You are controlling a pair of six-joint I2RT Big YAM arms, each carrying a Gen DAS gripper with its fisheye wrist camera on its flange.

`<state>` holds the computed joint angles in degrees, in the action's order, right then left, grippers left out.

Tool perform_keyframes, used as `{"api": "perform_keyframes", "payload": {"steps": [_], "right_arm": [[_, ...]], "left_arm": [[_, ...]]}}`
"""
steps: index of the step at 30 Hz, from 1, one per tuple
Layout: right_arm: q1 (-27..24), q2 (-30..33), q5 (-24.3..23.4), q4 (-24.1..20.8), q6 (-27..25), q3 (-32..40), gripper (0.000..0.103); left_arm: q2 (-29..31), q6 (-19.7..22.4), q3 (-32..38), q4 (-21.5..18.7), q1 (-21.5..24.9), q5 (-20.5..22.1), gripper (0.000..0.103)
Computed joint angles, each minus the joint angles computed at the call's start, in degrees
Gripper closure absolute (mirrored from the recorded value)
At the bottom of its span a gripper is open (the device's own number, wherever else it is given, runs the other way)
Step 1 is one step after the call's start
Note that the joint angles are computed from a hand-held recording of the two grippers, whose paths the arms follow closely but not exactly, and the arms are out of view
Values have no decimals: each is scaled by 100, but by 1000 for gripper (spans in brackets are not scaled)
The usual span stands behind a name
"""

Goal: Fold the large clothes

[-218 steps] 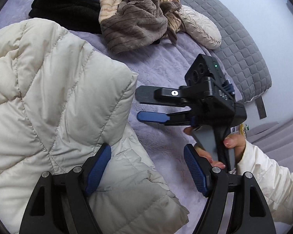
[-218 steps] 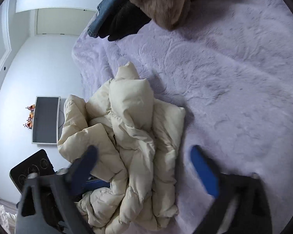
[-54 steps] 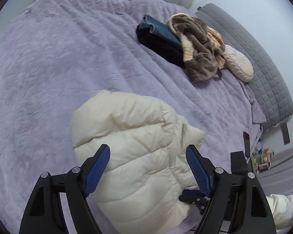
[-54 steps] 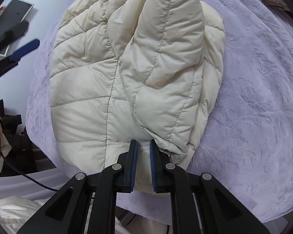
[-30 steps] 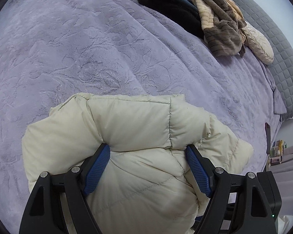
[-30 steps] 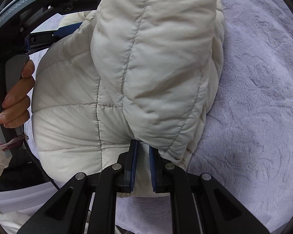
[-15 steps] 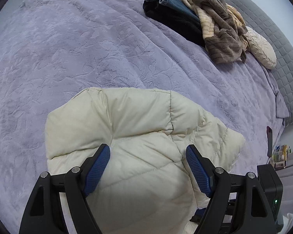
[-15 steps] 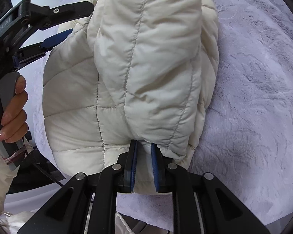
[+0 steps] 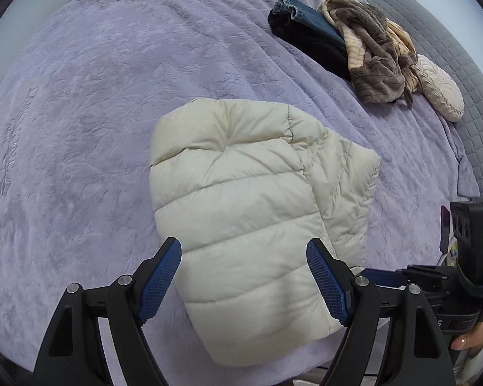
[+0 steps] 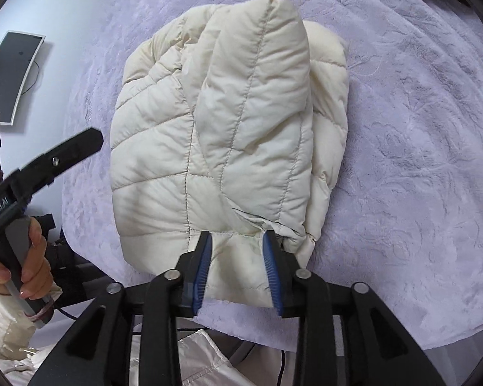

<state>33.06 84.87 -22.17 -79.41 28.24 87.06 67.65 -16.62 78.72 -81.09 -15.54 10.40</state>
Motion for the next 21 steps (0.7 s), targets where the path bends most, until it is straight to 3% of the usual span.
{"api": "perform_keyframes", "payload": {"steps": [9, 15, 18, 21], "right_arm": [[207, -1, 524, -505, 239, 766, 54], [418, 161, 1081, -826, 422, 1478, 39], [527, 216, 1345, -997, 471, 1815, 26], [639, 275, 1638, -1166, 505, 2098, 23]], "left_arm": [[-387, -415, 173, -621, 31, -364, 22], [-440, -689, 517, -976, 5, -568, 22], [-453, -776, 699, -1173, -14, -639, 22], [-451, -848, 883, -1379, -89, -826, 22]]}}
